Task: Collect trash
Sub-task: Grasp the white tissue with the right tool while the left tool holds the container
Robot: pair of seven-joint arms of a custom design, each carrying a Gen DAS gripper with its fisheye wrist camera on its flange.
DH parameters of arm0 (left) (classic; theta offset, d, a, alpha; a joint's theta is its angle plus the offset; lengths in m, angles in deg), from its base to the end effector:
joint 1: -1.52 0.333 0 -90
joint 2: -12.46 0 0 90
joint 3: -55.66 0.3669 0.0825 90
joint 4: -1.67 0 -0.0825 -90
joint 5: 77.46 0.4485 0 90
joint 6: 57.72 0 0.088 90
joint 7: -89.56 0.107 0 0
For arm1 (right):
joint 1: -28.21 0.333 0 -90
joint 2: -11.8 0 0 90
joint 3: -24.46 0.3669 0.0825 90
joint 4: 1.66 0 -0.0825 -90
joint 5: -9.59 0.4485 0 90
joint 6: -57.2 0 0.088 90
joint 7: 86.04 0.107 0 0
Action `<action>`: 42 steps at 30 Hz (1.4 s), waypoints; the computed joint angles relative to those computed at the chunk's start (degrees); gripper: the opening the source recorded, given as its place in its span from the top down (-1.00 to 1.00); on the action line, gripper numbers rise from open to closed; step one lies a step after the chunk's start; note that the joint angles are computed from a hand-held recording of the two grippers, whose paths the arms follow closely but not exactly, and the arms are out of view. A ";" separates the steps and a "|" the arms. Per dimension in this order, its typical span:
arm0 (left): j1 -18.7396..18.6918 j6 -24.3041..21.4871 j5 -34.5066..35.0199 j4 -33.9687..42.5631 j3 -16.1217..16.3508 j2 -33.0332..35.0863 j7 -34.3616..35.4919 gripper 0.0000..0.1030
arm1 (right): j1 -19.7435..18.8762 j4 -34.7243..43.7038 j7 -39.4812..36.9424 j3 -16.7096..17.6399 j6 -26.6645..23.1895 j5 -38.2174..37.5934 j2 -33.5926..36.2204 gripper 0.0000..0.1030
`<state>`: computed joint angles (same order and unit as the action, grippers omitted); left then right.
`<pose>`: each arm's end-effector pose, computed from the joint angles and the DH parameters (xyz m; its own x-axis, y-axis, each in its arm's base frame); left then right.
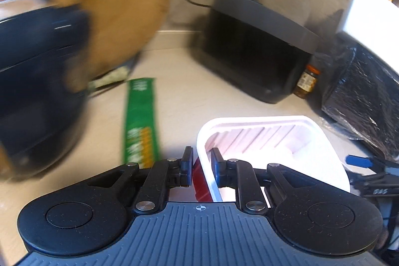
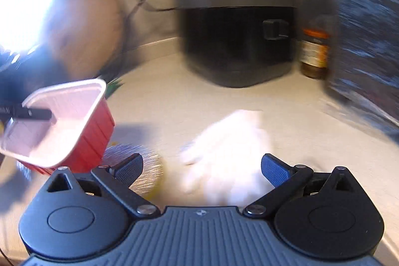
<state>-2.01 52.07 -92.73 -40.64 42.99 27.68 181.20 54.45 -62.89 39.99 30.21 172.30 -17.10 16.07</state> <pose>0.6241 -0.1565 0.9859 -0.4134 -0.8744 0.2541 -0.6155 0.0627 -0.7857 0.5418 0.3012 0.9573 -0.0189 -0.9948 -0.0996 -0.5642 0.0929 -0.8204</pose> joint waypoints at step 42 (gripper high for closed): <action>1.12 4.35 -1.30 -20.76 4.93 -14.30 5.95 0.68 | 5.02 12.53 -1.64 -3.17 1.45 2.80 6.67 0.76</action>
